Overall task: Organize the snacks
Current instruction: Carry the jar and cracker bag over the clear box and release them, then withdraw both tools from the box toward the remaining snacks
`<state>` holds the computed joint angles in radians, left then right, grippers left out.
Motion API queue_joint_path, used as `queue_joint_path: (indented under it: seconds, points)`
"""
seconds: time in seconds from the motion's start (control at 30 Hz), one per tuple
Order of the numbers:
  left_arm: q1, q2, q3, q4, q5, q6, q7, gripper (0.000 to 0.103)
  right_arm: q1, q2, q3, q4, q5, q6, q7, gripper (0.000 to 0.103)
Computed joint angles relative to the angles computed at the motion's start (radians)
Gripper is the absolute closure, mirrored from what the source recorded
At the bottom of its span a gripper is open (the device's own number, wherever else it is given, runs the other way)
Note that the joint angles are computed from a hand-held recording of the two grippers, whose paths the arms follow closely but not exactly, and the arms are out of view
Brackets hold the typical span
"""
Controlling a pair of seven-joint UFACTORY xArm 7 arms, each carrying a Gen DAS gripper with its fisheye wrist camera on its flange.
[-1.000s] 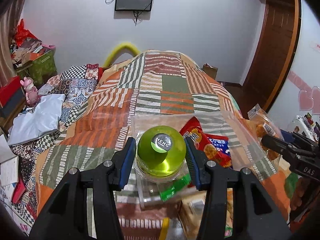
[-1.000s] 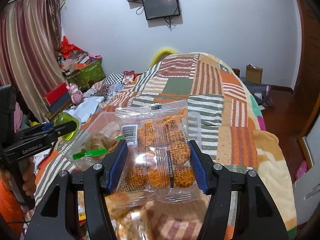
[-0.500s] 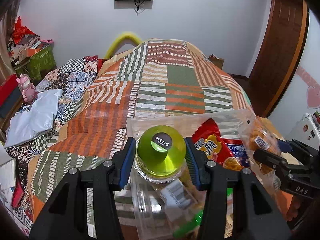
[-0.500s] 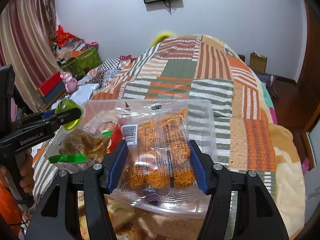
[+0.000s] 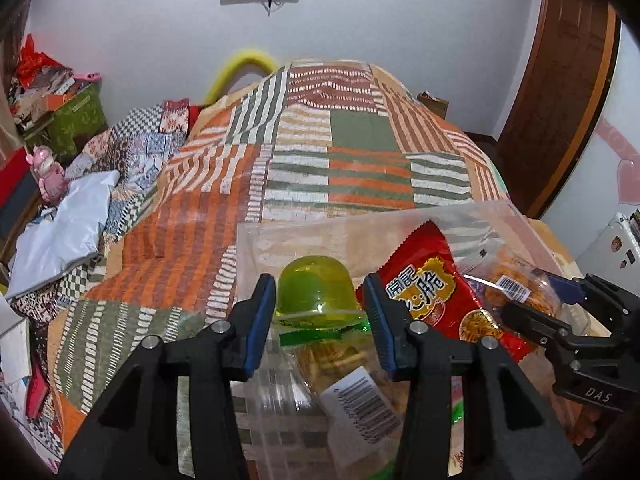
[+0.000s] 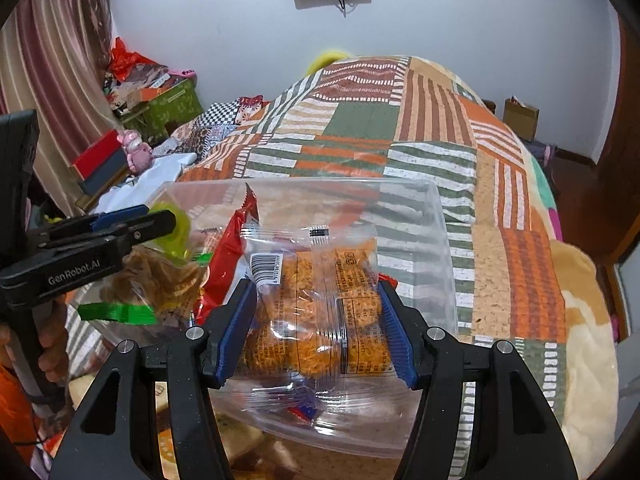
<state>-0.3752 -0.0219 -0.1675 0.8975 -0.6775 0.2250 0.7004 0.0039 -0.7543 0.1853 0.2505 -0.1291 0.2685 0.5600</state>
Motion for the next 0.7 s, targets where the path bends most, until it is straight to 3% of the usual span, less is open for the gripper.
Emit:
queue_joint_path:
  seconds: [0.37,0.7]
  points:
    - [-0.030,-0.077,0.027,-0.057,-0.015,0.004,0.023,0.057,-0.012,-0.040,0.021,0.006,-0.023,0.063,0.020,0.040]
    - [-0.087,-0.239,0.097,-0.162,-0.038,0.038,0.041,0.045,0.028,-0.202,0.026,-0.013,-0.025,0.161,0.037,0.038]
